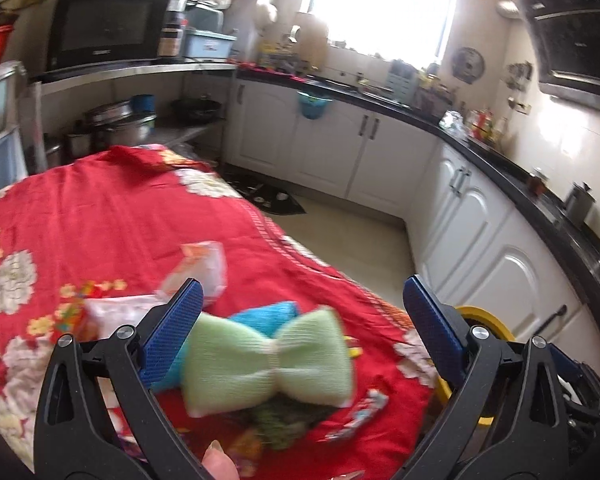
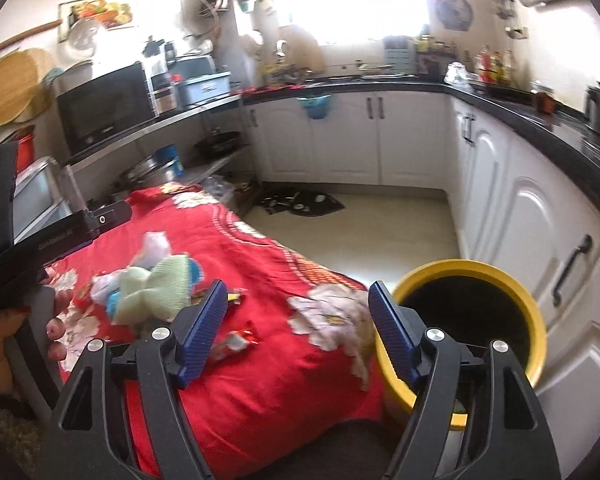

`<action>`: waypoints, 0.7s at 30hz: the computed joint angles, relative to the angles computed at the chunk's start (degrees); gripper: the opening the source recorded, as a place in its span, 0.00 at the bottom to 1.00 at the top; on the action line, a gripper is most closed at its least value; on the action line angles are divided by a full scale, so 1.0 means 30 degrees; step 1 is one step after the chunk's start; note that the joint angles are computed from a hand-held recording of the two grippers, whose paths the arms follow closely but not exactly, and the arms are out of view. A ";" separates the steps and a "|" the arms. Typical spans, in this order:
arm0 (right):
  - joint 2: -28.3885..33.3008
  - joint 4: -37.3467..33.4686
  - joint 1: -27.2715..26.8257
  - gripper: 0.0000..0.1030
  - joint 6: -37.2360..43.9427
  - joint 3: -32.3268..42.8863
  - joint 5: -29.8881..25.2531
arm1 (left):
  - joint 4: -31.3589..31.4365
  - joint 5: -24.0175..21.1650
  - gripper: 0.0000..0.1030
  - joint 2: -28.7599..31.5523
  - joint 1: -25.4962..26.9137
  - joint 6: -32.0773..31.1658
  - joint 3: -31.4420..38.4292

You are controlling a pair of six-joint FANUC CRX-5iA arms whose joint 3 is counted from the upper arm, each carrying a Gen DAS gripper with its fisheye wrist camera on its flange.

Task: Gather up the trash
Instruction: 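Move both tools back over the trash pile on the bedspread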

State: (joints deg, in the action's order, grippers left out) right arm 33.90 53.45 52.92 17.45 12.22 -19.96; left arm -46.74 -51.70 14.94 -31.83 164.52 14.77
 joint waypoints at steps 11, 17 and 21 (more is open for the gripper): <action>0.3183 -1.2582 0.1025 0.71 1.2226 0.8238 -0.3375 | -0.0982 -0.1551 0.89 -0.2152 0.0520 0.1610 -0.2540; 0.5041 -1.5104 0.1082 0.71 1.4773 1.2094 -0.5621 | -0.0904 -0.2021 0.89 -0.2914 0.1000 0.2010 -0.3611; 0.5920 -1.5660 0.1145 0.71 1.5571 1.3780 -0.6563 | -0.0881 -0.2287 0.89 -0.3303 0.1233 0.2205 -0.4242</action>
State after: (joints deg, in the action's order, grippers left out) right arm 51.66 6.47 56.36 64.16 53.56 -39.65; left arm -49.38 -58.56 5.03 -28.13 171.14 2.04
